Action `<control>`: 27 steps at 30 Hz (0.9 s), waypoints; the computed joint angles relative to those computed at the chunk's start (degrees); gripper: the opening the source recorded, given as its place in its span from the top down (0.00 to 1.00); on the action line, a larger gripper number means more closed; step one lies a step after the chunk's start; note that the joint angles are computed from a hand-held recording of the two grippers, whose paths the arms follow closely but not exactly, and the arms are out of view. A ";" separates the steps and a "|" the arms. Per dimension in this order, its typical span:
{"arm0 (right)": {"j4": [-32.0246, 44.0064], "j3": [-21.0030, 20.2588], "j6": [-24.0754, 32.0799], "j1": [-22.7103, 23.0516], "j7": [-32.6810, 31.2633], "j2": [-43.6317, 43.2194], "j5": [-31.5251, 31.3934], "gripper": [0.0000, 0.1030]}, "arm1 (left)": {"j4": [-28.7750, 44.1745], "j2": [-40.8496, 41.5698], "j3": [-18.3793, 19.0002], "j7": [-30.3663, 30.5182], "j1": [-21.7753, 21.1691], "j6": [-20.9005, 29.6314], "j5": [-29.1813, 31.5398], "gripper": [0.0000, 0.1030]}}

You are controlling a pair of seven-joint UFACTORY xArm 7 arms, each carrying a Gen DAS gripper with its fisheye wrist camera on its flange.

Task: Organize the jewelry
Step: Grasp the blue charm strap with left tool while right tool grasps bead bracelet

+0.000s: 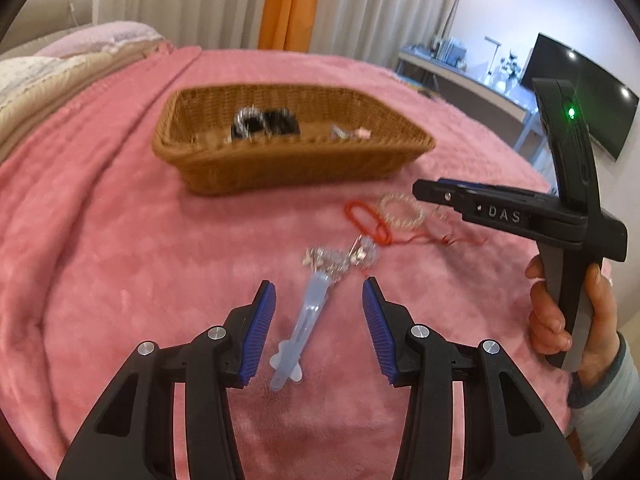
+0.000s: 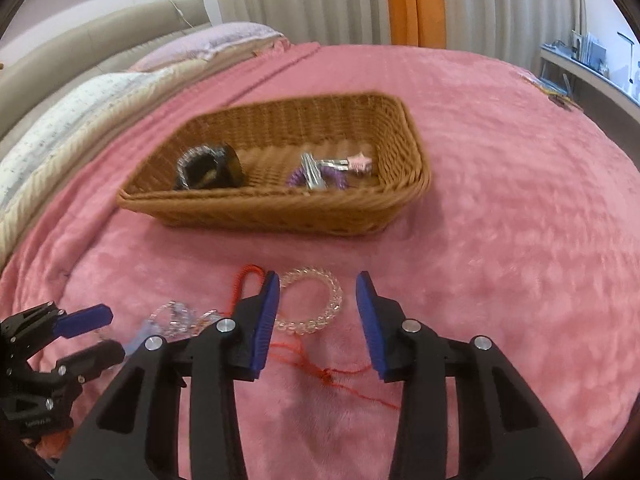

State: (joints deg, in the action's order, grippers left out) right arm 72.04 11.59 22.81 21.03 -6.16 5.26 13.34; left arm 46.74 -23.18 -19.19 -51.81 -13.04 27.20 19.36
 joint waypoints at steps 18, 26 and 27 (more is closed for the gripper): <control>4.98 -1.09 4.61 2.20 7.31 5.04 -13.05 0.86 | 4.77 5.49 0.42 -1.38 -3.37 9.12 3.73 0.89; 1.07 0.08 0.02 1.50 4.37 2.46 -10.79 0.92 | 2.27 3.17 1.10 -2.70 -3.72 5.17 3.72 0.91; -0.06 0.56 -1.33 0.86 2.39 1.61 -8.06 0.92 | 1.90 2.81 1.04 -2.94 -3.42 4.18 3.72 0.91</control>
State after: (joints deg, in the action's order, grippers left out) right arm 71.98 12.15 21.48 21.89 -3.77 6.86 5.28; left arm 48.65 -20.37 -18.15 -54.76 -16.46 31.38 23.08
